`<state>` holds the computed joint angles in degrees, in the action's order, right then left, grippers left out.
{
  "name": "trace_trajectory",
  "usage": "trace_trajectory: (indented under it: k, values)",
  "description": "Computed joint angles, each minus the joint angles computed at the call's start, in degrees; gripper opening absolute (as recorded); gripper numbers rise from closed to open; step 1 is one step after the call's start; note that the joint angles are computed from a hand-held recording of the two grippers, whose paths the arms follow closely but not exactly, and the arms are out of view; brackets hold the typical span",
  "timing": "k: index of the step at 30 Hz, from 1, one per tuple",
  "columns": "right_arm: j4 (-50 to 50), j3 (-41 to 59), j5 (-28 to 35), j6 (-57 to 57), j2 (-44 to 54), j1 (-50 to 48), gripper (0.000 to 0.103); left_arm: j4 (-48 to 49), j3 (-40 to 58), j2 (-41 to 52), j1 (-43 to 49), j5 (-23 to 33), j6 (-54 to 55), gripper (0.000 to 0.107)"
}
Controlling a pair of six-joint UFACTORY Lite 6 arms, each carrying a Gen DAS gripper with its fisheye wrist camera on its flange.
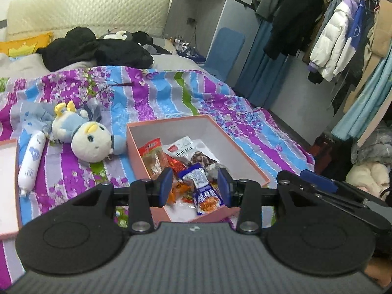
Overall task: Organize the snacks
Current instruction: 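Lift both tools back from the pink box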
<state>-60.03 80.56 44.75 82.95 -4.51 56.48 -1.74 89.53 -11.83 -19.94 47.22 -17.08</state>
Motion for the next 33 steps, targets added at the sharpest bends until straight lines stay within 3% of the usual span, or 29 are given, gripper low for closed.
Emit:
trace_trajectory:
  k: [17, 33]
  values:
    - [-4.75, -6.87, 16.11, 11.29, -5.01, 17.26, 0.058, 19.5, -14.84, -19.05, -12.88, 5.46, -18.22, 0.048]
    - [-5.29, -8.16, 17.64, 13.86, -5.14, 19.1, 0.058, 21.67, -20.35, -23.98, -14.83, 6.0, -22.15, 0.05]
